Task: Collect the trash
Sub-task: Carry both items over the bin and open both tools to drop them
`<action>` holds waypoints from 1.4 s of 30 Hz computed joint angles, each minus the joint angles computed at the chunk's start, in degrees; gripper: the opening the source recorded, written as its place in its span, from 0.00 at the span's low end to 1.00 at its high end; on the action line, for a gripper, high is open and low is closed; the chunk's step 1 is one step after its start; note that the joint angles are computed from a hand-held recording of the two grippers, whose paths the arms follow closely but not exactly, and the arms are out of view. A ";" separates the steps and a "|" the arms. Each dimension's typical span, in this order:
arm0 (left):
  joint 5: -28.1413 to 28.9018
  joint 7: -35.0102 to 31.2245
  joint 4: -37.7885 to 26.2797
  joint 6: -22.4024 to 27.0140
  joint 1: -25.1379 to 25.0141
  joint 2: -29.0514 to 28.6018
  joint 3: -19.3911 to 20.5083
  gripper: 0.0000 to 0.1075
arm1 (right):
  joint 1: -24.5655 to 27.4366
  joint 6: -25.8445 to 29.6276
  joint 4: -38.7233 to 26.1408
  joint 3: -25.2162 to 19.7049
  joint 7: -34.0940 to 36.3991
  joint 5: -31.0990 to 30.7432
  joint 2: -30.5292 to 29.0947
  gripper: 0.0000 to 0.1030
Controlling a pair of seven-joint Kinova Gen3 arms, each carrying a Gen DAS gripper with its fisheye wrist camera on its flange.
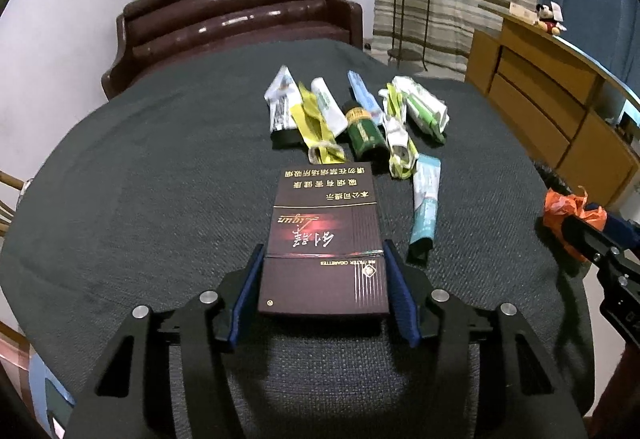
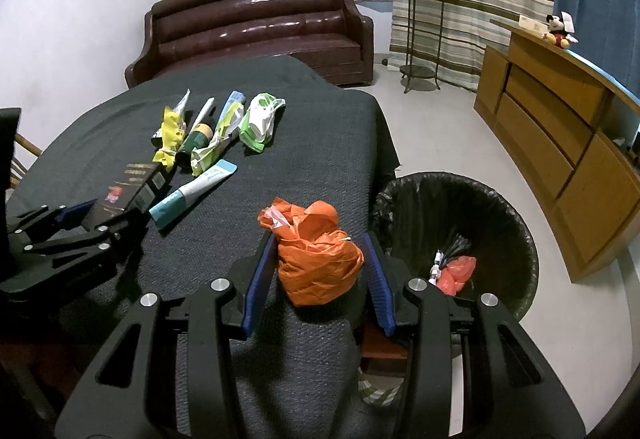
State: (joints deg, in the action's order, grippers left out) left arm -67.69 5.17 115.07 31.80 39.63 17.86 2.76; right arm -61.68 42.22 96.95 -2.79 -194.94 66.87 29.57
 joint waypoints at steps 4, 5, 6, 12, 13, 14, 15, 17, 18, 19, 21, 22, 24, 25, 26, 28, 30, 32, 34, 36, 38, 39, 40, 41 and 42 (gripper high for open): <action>-6.88 6.53 1.23 2.76 2.51 -1.11 -0.07 0.52 | -0.11 0.45 0.42 0.12 -0.82 0.47 -0.19 0.41; -8.40 7.76 1.44 3.49 2.61 -1.34 0.46 0.52 | -0.17 0.83 0.51 0.08 -0.92 0.48 -0.29 0.41; -10.06 9.09 1.70 4.24 2.79 -1.64 1.04 0.52 | -0.21 1.12 0.61 0.06 -1.19 0.61 -0.30 0.41; -14.51 11.51 1.30 5.01 0.87 -2.18 4.85 0.52 | -0.21 3.73 1.47 -0.13 -3.45 1.48 -0.88 0.41; -14.84 11.44 0.51 5.24 0.88 -1.75 5.40 0.52 | 0.01 4.22 1.59 -0.22 -3.64 1.55 -1.11 0.41; -15.48 11.79 0.41 5.22 0.90 -1.58 5.69 0.52 | 0.11 4.81 1.80 -0.29 -4.15 1.74 -1.26 0.41; -15.88 11.69 0.06 5.03 0.77 -1.35 5.93 0.52 | 0.37 5.32 1.96 -0.38 -4.47 1.82 -1.41 0.41; -16.62 11.34 -0.97 4.32 0.55 -0.61 6.21 0.52 | 0.93 6.24 2.24 -0.66 -4.87 1.90 -1.75 0.41; -16.85 11.10 -1.48 3.91 0.48 -0.26 6.27 0.52 | 1.09 6.86 2.35 -0.76 -5.16 1.98 -1.81 0.41; -16.94 10.71 -2.13 3.49 0.48 0.16 6.32 0.52 | 1.17 7.67 2.52 -0.84 -5.56 2.04 -1.84 0.41; -17.18 9.72 -3.72 2.59 0.62 1.28 6.21 0.52 | 1.53 8.80 2.80 -1.12 -6.04 2.09 -2.05 0.41; -17.13 9.34 -4.22 2.20 0.78 1.62 6.05 0.52 | 1.71 9.38 2.99 -1.20 -6.42 2.18 -2.14 0.41; -17.07 8.43 -5.67 1.34 1.23 2.66 5.75 0.52 | 1.94 10.81 3.24 -1.39 -6.90 2.34 -2.28 0.41; -17.11 8.15 -6.08 1.09 1.60 3.03 5.47 0.52 | 2.16 11.30 3.45 -1.52 -7.04 2.48 -2.38 0.41; -16.92 7.59 -6.63 0.75 1.83 3.42 5.25 0.52 | 2.41 11.81 3.59 -1.62 -7.15 2.60 -2.43 0.41; -16.39 6.11 -8.02 0.07 2.42 4.42 4.84 0.52 | 2.87 12.71 4.00 -1.80 -7.70 2.81 -2.61 0.41; -15.45 4.36 -9.53 -0.61 3.08 5.50 4.26 0.52 | 3.41 13.21 4.56 -2.05 -8.38 3.04 -2.85 0.41; -14.28 2.91 -10.57 -1.41 3.73 6.19 3.48 0.52 | 4.06 13.60 5.24 -2.23 -9.20 3.27 -3.17 0.41; -12.86 1.00 -11.78 -2.08 4.39 6.94 2.69 0.52 | 4.76 13.68 5.74 -2.45 -9.72 3.42 -3.37 0.41; -11.47 -0.75 -12.92 -2.72 5.13 7.66 1.82 0.52 | 5.51 13.52 6.24 -2.62 -10.21 3.66 -3.54 0.41; -9.93 -2.60 -14.10 -3.15 5.87 8.36 1.00 0.52 | 6.25 13.29 6.59 -2.73 -10.54 3.85 -3.57 0.41; -8.92 -3.79 -14.91 -3.23 6.18 8.80 0.70 0.52 | 6.50 13.22 6.64 -2.80 -10.59 3.90 -3.49 0.41; -7.90 -5.04 -15.63 -3.43 6.43 9.24 0.45 0.52 | 6.83 13.08 6.77 -2.81 -10.60 3.95 -3.48 0.41; -6.83 -6.35 -16.34 -3.50 6.68 9.66 0.21 0.52 | 7.13 12.93 6.87 -2.79 -10.63 4.04 -3.42 0.41; -6.05 -7.43 -16.59 -3.82 6.87 9.85 -0.16 0.52 | 7.43 12.77 6.91 -2.75 -10.61 4.11 -3.33 0.41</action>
State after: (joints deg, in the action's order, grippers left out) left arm -73.73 -2.26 98.48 27.98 46.50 27.71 2.59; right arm -54.25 54.99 103.86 -5.54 -205.55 70.98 26.24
